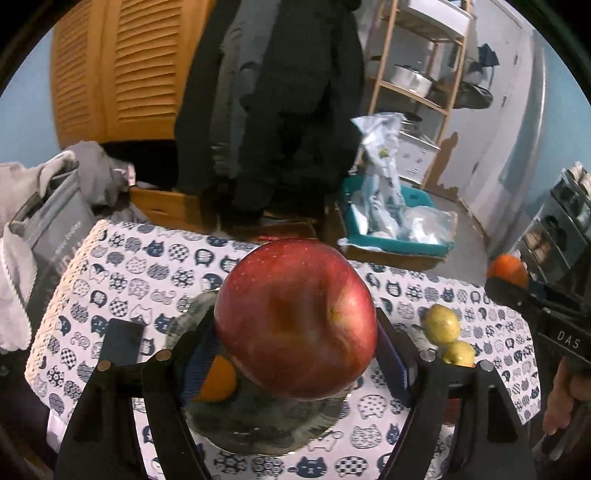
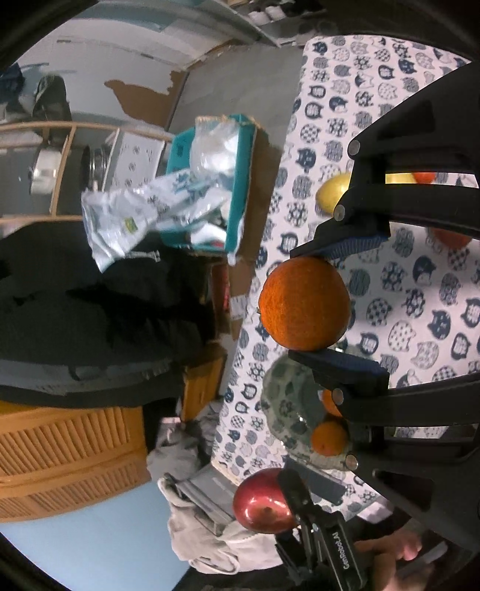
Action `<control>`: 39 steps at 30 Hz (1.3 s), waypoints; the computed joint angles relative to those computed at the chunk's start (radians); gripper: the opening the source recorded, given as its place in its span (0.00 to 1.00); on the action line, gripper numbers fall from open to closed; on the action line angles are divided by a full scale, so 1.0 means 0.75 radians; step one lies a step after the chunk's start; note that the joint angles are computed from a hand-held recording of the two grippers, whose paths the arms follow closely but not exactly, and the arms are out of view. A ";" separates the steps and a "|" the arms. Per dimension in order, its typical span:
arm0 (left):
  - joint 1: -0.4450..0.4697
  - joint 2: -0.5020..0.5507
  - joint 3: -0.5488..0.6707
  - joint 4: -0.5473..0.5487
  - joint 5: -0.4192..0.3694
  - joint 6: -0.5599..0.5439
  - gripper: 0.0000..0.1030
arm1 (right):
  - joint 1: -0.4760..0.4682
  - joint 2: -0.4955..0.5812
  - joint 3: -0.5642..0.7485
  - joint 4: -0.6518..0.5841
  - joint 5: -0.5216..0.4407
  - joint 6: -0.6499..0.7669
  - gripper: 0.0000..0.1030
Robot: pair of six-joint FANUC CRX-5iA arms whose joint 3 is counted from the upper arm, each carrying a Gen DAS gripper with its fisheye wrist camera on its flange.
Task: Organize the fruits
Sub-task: 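Lift and carry the red apple toward the glass bowl while the right tool carries the tangerine, then lower the red apple into the bowl and open the left tool while the right tool releases the tangerine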
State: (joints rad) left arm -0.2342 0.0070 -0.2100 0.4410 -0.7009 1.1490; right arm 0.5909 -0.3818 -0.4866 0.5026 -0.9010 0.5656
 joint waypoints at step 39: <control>0.076 0.472 0.289 -0.219 -0.183 0.123 0.77 | -0.155 0.730 0.486 -0.596 0.087 0.477 0.43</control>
State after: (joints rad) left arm -0.1769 0.3609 0.0066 0.2766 -0.8378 1.2414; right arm 0.4749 0.1659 -0.1220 0.0557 -0.8357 0.9237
